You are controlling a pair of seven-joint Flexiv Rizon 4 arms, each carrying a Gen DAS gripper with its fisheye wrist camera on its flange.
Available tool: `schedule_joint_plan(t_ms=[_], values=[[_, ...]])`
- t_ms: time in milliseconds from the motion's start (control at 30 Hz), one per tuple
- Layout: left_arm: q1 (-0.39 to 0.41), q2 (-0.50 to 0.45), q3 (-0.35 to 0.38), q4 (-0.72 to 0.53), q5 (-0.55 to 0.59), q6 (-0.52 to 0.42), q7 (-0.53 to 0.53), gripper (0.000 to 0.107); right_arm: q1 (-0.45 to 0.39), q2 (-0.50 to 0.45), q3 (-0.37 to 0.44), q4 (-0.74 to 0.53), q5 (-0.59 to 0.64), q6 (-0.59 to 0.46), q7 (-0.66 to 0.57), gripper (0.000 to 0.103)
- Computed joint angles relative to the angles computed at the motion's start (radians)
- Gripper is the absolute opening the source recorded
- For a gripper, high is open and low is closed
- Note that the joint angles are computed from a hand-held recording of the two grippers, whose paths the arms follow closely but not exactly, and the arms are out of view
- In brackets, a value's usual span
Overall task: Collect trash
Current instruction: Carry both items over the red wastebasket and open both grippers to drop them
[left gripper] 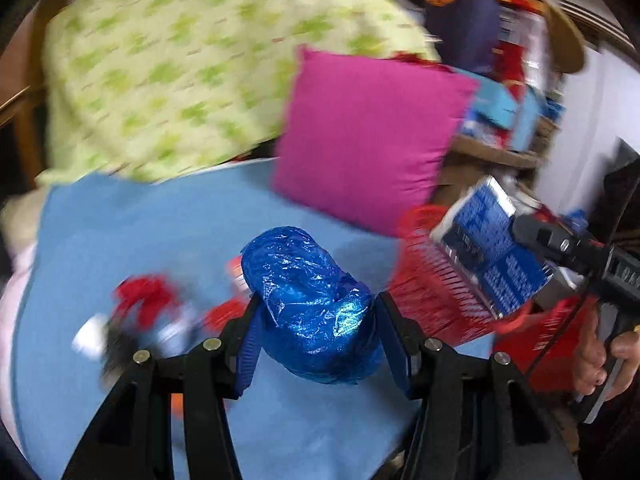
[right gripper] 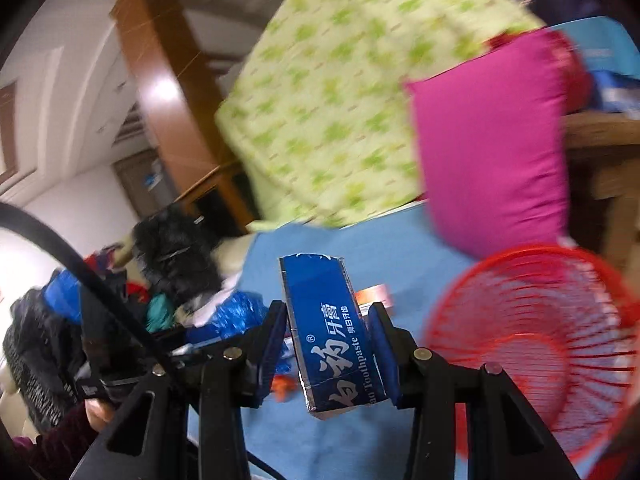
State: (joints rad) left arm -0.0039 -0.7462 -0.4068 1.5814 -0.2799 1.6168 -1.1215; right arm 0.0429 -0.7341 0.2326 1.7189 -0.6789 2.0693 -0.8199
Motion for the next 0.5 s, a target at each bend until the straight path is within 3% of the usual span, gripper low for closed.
schedule_joint_plan(t_ms=[67,233,367,400,467,500], values=[[-0.067,-0.040,0.035,-0.109,0.005,-0.065,0.014,0.057,0.006,0.049,-0.052,0.057,0.073,0.009,-0.013,0.045],[-0.207,-0.169,0.104,-0.394,-0.019,-0.266,0.050,0.061,-0.044,0.067,-0.071,0.101,0.165,0.009,0.017,0.045],[-0.282,-0.248,0.163,-0.559,-0.021,-0.386,0.060,0.070,-0.142,0.020,-0.013,0.075,0.134,0.009,0.097,0.046],[-0.298,-0.266,0.182,-0.600,-0.020,-0.427,0.054,0.072,-0.131,0.016,-0.028,0.074,0.158,0.009,0.108,0.047],[-0.324,-0.282,0.227,-0.635,-0.007,-0.450,0.022,0.072,-0.169,-0.008,0.003,0.056,0.124,-0.003,0.148,0.062],[-0.324,-0.284,0.230,-0.637,-0.005,-0.448,0.017,0.072,-0.183,-0.017,0.012,0.053,0.112,-0.001,0.163,0.062]])
